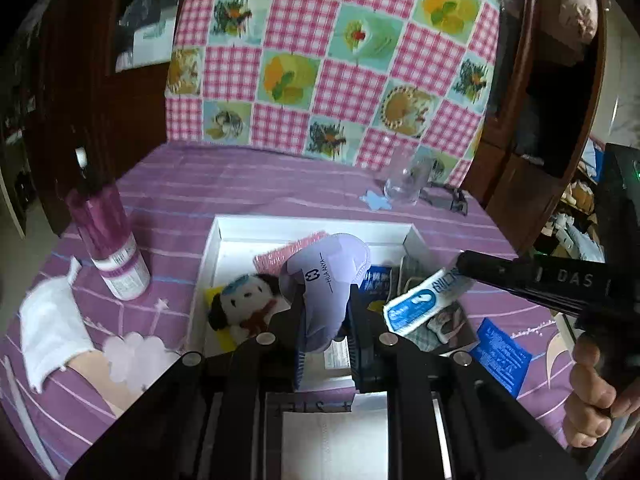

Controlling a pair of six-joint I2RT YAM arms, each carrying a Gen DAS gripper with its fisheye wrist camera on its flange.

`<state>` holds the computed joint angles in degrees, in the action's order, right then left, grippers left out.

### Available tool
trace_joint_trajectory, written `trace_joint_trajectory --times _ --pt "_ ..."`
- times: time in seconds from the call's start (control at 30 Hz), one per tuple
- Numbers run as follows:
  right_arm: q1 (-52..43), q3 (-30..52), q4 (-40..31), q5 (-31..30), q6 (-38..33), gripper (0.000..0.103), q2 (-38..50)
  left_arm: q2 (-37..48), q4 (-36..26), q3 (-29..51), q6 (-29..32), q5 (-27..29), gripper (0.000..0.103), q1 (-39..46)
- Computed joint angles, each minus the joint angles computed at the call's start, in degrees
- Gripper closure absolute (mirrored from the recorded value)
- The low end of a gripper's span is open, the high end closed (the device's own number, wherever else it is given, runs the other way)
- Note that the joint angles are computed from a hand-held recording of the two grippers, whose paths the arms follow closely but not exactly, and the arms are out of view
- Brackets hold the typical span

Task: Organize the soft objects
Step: 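Carry the lilac pad and strip packet into the white box, then open both grippers in the box and withdraw them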

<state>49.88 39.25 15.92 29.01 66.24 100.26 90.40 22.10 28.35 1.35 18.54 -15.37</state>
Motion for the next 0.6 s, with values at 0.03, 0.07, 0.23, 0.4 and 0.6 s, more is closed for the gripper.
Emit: trace_joint_trajectory --times 0.03,0.07,0.23,0.4,0.6 --pt "-0.31 -1.02 4.10 -0.02 -0.23 0.099 2.01 1.88 0.12 0.71 -0.02 0.31 0.087 0.08" --pt "-0.60 -1.46 6.36 -0.30 -0.26 0.099 3.17 3.75 0.36 1.47 0.18 -0.01 0.087 -0.14" --pt "-2.38 -1.96 15.66 -2.62 -0.75 0.098 9.22 10.19 5.07 2.57 -0.72 -0.84 0.082 -0.47" --pt "-0.71 1.97 5.92 1.98 -0.81 0.064 8.76 8.79 10.21 -0.79 -1.78 -1.21 0.049 0.24" --pt "1.70 2.60 1.48 6.79 -2.94 0.051 5.92 5.16 11.94 -3.79 -0.29 -5.71 0.027 -1.80"
